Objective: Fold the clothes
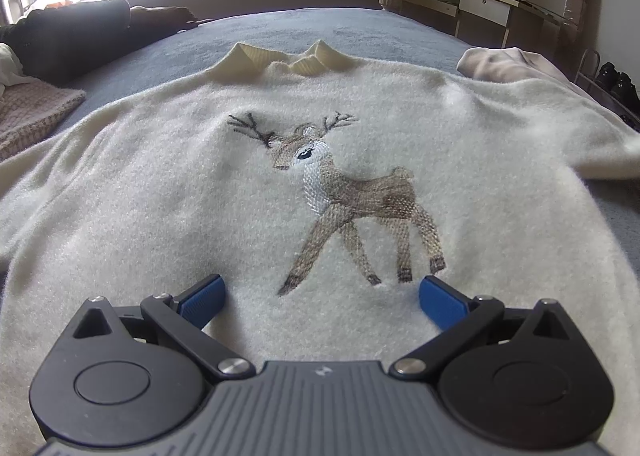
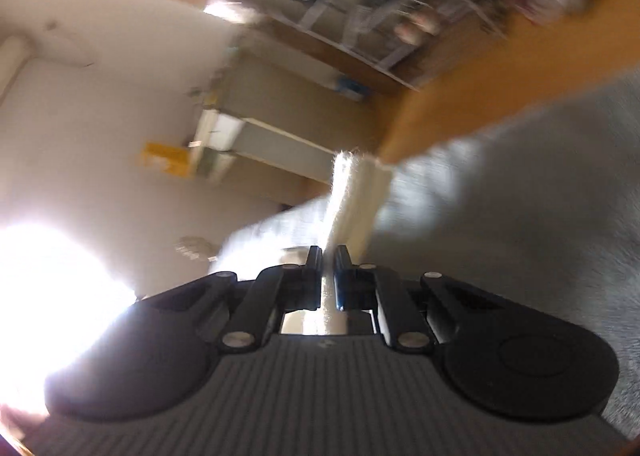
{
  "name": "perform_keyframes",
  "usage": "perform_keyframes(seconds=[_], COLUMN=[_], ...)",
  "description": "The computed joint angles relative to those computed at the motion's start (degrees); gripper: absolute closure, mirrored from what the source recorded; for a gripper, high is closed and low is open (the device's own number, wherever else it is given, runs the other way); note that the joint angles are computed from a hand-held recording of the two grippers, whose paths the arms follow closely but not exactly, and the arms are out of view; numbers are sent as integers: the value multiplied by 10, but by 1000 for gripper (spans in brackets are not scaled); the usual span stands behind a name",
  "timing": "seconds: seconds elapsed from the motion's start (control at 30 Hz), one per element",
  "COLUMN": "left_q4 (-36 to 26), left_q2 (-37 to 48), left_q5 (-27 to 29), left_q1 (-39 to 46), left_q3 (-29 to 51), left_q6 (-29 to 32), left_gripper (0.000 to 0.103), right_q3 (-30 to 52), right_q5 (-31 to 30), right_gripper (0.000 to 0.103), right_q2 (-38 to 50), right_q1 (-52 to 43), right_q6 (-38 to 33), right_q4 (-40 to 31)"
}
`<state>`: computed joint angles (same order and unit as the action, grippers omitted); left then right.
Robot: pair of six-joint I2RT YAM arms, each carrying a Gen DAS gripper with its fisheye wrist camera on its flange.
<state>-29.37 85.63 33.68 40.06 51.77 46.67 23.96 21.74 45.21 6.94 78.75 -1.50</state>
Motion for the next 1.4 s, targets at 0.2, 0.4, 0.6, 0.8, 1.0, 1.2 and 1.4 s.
perform_keyframes(seconds=[0.2, 0.4, 0.6, 0.8, 1.0, 1.2, 1.4], left_q4=[4, -72, -178, -228, -220, -183, -164], left_q2=[-2, 13, 48, 84, 93, 90, 92], left_q5=[7, 33, 98, 115, 109, 81, 67], left_q1=[3, 35, 128, 178, 174, 170, 168], left_q3=[-4, 49, 139, 191, 179, 146, 136], left_q6=[8, 39, 75, 115, 115, 110, 110], left_gripper=[0, 0, 0, 0, 0, 0, 0], right_q3=[112, 245, 381, 453, 418, 336, 295], right_q5=[-23, -94, -176, -187, -55, -15, 36], right_gripper=[99, 103, 103, 100, 93, 75, 72], right_q2=[-1, 155, 381, 520, 508, 531, 588], right_q1=[79, 194, 309, 396, 446, 403, 392], right_q6=[-126, -203, -206, -153, -71, 102, 255], right_q4=[4, 122, 232, 195, 42, 92, 228])
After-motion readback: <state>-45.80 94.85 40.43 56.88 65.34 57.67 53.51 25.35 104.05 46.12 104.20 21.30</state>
